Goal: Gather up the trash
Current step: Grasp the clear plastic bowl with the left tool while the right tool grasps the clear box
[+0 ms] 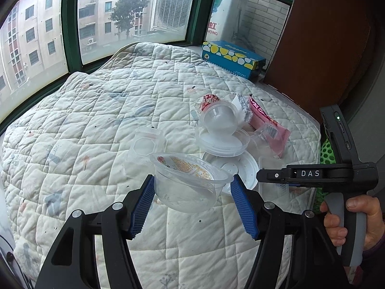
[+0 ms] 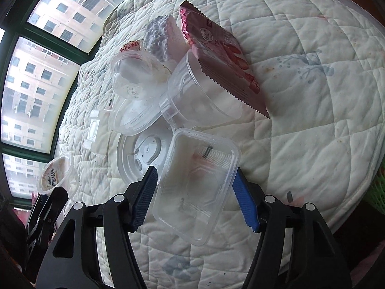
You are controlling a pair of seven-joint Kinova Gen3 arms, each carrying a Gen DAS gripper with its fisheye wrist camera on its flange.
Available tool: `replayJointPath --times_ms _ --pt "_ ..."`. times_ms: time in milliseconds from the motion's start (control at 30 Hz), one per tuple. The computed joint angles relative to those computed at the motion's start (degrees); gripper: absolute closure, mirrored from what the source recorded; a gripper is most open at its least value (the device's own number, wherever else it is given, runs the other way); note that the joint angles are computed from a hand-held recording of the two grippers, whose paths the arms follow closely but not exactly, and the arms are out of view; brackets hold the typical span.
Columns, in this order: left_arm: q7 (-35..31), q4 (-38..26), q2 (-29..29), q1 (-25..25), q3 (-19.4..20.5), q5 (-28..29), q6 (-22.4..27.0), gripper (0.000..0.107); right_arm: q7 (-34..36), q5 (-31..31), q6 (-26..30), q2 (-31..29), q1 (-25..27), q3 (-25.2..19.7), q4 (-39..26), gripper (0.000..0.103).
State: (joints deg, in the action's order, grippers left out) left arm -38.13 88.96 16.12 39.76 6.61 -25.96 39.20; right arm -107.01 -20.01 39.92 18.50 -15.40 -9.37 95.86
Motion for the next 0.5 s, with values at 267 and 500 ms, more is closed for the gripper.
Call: replayJointPath --times_ms 267,500 --pt "1.1 -0.4 -0.2 1.0 0.0 -1.0 0.4 0.045 -0.3 2.6 -0.9 -1.3 -1.1 0.3 1.0 0.044" --pt "2.0 -1.3 -0.2 2.0 0.4 -2.0 1.6 0.045 4.9 -0.1 -2.5 -5.7 1.0 -0.4 4.6 0.044"
